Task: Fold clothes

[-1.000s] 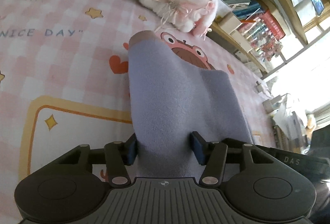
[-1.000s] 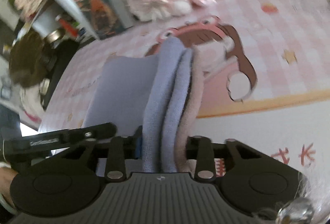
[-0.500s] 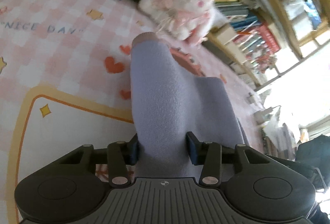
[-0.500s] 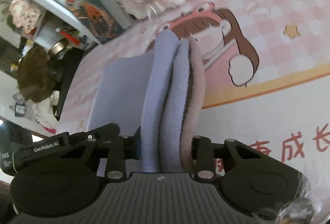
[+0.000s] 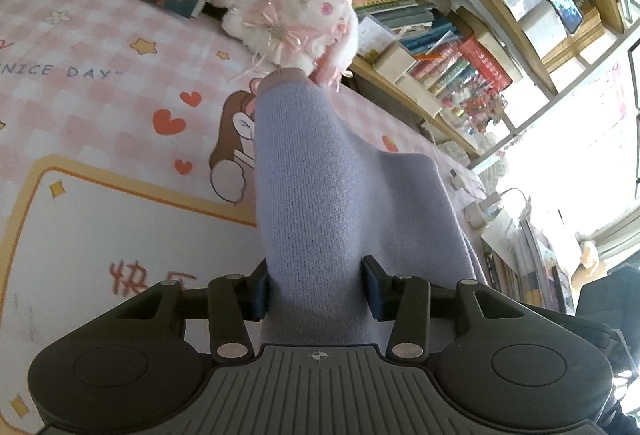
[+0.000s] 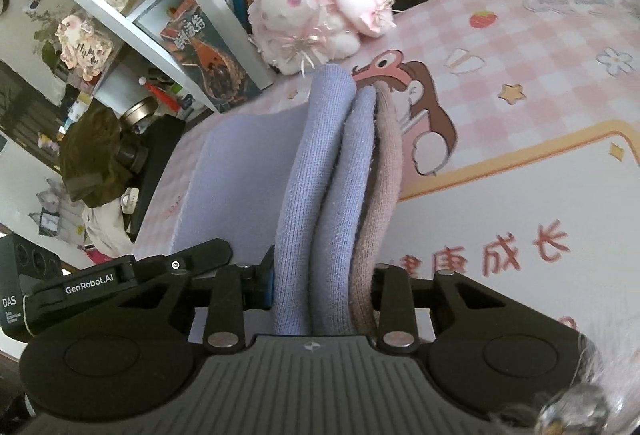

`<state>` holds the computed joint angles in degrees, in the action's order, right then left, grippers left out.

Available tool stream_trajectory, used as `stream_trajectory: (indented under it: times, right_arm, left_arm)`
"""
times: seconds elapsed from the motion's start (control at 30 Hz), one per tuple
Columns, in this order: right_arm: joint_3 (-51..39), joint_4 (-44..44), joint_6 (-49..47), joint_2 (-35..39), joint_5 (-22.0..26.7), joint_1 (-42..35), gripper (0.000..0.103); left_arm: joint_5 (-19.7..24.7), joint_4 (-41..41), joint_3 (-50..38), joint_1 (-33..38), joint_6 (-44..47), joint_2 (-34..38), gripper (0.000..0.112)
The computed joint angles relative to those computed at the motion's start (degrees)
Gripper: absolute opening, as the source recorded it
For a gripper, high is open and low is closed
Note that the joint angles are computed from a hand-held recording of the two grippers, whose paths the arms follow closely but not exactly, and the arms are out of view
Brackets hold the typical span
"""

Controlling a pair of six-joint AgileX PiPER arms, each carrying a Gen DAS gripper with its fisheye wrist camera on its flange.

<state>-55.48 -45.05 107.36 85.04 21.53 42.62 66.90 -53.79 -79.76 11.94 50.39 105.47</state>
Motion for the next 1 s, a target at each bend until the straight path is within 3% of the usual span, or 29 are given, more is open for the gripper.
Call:
stream_trajectory:
  times: [0.3,0.67,1.0]
  right_arm:
    - [6.61,-2.82,2.56,-6.6,0.58,1.6,0.03]
    - [12.82,1.83,-3.69,-12.81,-3.05,-0.34,0.03]
    - [14.51,-4.0,4.39,-15.03,-0.41,2.16,0.03]
  left_arm:
    - [-4.01,-0.49,7.88,-2.18,0.0,-6.34,0.045]
    - [-8.9,-0.4,14.86,-5.14,-2.11,-12.85,0.045]
    - [-8.26,-0.41,14.77,-5.45,-0.38,-13.15,0.045]
